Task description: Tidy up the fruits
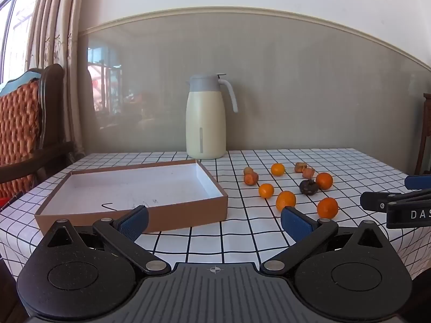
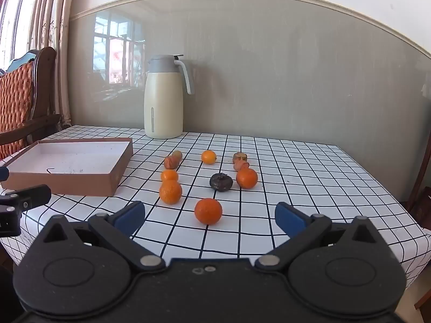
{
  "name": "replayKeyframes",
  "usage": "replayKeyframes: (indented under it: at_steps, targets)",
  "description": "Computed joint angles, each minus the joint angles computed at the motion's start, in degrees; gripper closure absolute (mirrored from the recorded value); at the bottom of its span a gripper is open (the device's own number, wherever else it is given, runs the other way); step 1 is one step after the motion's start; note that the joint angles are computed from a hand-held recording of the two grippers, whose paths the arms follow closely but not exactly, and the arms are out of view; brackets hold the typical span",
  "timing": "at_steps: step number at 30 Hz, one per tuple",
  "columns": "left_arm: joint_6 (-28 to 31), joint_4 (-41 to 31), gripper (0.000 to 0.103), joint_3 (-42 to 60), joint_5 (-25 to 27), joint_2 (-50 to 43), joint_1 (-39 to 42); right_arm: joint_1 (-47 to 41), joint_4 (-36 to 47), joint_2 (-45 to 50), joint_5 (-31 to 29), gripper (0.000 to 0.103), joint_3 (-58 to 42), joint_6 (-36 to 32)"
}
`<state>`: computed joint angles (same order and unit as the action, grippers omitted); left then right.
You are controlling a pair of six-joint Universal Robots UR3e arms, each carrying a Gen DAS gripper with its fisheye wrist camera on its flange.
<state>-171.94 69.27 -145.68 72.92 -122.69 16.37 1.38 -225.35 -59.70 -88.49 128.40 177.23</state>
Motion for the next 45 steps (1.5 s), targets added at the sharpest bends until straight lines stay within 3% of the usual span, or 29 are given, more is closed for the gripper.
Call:
replayKeyframes:
  at_steps: [45]
  targets:
    - [-0.24, 1.59, 0.0, -0.35, -1.05, -0.92, 1.1, 0.06, -0.36, 0.49, -0.33, 0.006, -0.26, -0.23]
